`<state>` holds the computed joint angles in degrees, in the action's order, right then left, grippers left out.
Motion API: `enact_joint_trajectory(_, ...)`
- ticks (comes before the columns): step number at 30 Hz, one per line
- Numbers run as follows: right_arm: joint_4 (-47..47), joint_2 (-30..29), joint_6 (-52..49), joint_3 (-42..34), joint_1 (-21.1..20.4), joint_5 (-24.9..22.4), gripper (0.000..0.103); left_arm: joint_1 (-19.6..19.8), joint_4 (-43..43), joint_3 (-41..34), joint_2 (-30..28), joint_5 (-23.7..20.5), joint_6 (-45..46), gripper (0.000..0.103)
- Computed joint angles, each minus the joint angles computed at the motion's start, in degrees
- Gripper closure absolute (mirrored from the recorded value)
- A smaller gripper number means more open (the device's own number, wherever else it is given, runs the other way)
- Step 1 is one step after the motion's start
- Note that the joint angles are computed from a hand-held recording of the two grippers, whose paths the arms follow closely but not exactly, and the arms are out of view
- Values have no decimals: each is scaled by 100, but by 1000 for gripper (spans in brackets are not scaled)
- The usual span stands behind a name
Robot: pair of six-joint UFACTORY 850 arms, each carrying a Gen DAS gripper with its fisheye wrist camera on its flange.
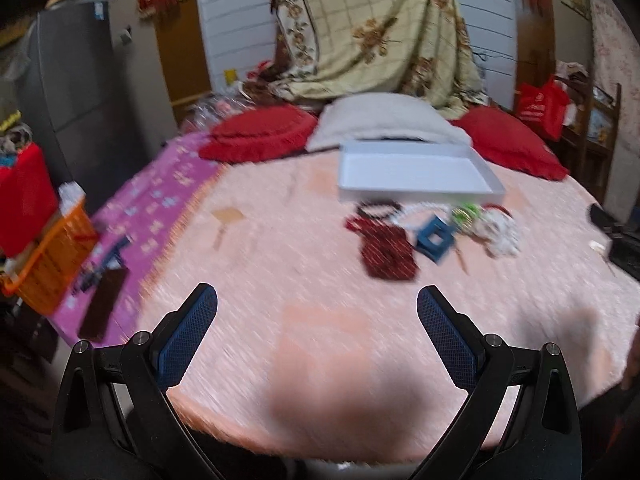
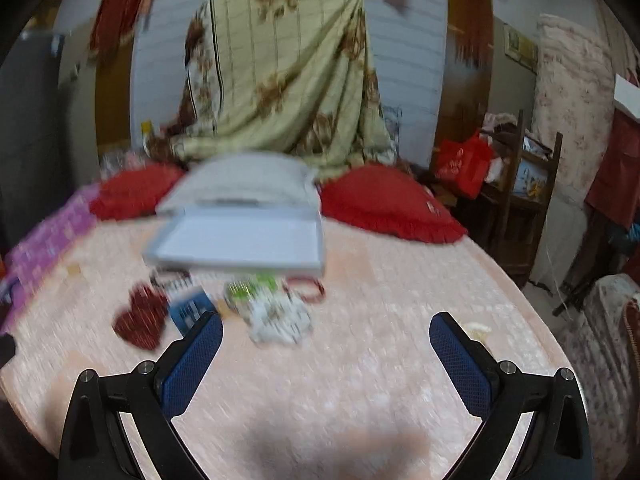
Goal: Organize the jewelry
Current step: 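Move both tools toward the scrunchies lying beside the white box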
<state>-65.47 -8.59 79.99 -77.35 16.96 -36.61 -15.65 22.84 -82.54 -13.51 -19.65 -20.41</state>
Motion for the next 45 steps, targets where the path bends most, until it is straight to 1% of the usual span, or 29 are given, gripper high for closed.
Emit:
enact_joint_trajectory(2, -395, 53, 542, 5, 4, 243, 0, 69, -237, -334, -208, -125, 256, 2)
enact_joint_trajectory(3, -401, 34, 571, -15, -4, 335, 0, 90, -390, -502, -311, -229, 384, 2)
enact_joint_trajectory(5, 57, -72, 147, -128, -62, 637, 0, 120, -643, -780, -499, -435, 528, 2)
enact_joint_trajectory(7, 743, -142, -411, -110, -112, 973, 0, 123, -842, -821, -541, -511, 611, 2)
enact_joint_trajectory(9, 1161, -191, -773, -75, -116, 1083, 0, 144, -1038, -747, -542, -542, 607, 2)
enact_joint_trajectory(10, 1364, -247, -960, -88, -109, 1054, 0, 145, -1064, -691, -541, -576, 573, 2)
enact_joint_trajectory(13, 2052, -383, -1585, -151, -179, 1111, 6, 130, -1173, -653, -601, -749, 624, 2)
enact_joint_trajectory(14, 2100, -387, -1588, -117, -174, 1132, 8, 133, -1226, -648, -627, -796, 672, 2)
enact_joint_trajectory(17, 2371, -535, -1883, -245, -192, 1090, 18, 122, -1184, -663, -694, -846, 715, 2)
enact_joint_trajectory(20, 2397, -641, -1940, -338, -162, 971, 18, 111, -953, -682, -759, -804, 546, 2)
enact_joint_trajectory(22, 2646, -721, -2143, -409, -185, 955, 18, 138, -1066, -748, -836, -849, 686, 2)
enact_joint_trajectory(25, 2980, -893, -2494, -575, -201, 797, 18, 189, -1379, -888, -992, -999, 1008, 4)
enact_joint_trajectory(27, 3101, -962, -2606, -640, -212, 729, 18, 189, -1357, -944, -1071, -1058, 1046, 7)
enact_joint_trajectory(32, 3352, -1079, -2746, -694, -295, 690, 18, 182, -1365, -1093, -1234, -1231, 1054, 7)
enact_joint_trajectory(45, 3955, -1144, -3021, -578, -616, 976, 18, 48, -1132, -1431, -1571, -1627, 934, 7)
